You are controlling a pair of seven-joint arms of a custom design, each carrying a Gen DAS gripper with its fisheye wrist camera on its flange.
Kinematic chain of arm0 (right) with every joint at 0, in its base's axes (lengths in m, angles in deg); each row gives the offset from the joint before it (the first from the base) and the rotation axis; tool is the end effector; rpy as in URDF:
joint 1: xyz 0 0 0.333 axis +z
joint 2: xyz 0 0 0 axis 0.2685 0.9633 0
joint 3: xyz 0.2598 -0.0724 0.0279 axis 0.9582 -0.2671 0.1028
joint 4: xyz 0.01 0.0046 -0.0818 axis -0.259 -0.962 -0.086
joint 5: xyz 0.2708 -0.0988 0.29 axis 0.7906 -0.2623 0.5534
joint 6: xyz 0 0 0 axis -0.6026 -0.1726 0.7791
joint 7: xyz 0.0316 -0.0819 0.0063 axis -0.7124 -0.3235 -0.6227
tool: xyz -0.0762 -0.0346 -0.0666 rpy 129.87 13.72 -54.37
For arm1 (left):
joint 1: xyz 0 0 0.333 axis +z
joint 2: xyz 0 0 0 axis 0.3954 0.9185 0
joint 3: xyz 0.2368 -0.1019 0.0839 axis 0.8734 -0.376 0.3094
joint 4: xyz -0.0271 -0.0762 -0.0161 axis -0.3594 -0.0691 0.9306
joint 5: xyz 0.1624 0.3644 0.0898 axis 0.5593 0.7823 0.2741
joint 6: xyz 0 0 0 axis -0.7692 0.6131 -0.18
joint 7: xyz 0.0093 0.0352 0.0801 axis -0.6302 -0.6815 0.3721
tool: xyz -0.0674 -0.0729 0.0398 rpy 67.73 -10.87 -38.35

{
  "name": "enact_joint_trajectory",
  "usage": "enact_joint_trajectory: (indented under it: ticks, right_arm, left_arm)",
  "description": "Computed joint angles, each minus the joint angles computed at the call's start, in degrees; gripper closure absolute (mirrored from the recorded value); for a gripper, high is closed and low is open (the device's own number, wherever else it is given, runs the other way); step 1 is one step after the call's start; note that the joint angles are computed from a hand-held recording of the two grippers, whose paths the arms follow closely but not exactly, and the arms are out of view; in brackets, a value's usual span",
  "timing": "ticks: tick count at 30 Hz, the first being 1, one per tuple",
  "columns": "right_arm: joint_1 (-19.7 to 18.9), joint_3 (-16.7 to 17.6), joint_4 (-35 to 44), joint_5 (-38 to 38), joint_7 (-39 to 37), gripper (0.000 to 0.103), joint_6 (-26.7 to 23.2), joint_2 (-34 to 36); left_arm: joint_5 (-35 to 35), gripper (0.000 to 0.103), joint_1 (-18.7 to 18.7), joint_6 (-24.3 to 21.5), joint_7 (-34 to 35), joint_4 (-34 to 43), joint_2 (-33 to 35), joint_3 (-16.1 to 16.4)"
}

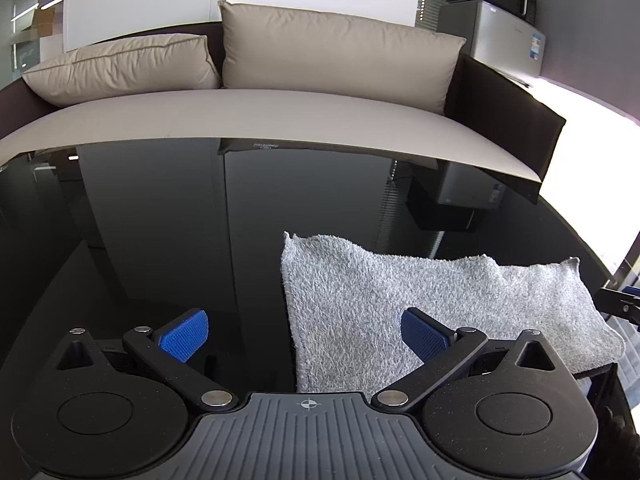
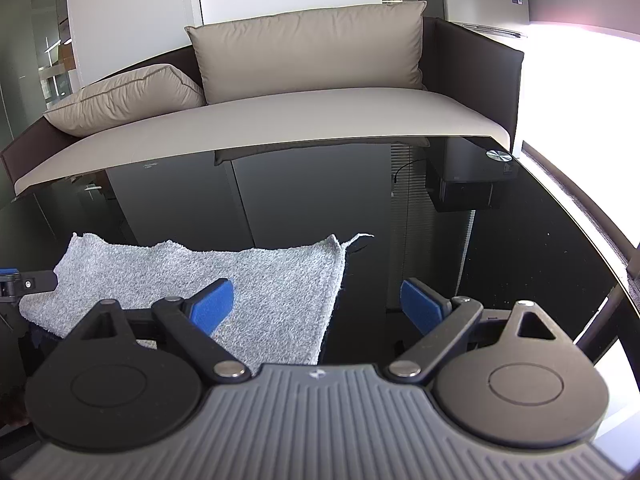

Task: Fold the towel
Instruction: 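Move both open grippers to the edge of the folded towel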

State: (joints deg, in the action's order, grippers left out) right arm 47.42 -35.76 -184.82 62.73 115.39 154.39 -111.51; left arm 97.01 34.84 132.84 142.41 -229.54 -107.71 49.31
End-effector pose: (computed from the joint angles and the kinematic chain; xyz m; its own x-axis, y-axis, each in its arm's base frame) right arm 0.4492 0.0341 0.4159 0.1918 -0.9750 -0.1125 -0.5494 -0.0116 -0.8355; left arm 0.4220 -0.1394 0.4376 0.1039 -0.9935 0.0470 -0.6288 -0.1022 -0.7708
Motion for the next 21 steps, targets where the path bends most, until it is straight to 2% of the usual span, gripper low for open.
enact_joint_trajectory:
  ticks: [4, 12, 17, 21]
  right_arm:
    - [-2.5, 2.6, -1.7, 0.4, 0.4, 0.010, -0.9, -1.8]
    - [-9.2, 10.0, -5.0, 2.1, 2.3, 0.010, -2.5, -4.8]
    - [-9.5, 10.2, -6.6, 3.1, 2.7, 0.010, -2.8, -6.9]
    - [-11.7, 12.6, -7.6, 3.3, 3.8, 0.010, -3.0, -7.9]
  left_arm:
    - [-0.4, 0.001, -1.5, -0.5, 0.4, -1.1, -1.1, 0.6]
    - [-2.3, 0.001, -4.3, -1.0, 1.3, -3.7, -3.8, 2.2]
    - [-3.5, 0.001, -5.4, -1.7, 1.7, -5.0, -5.6, 2.9]
    - [-4.2, 0.001, -5.9, -2.1, 2.2, -5.7, -6.5, 3.2]
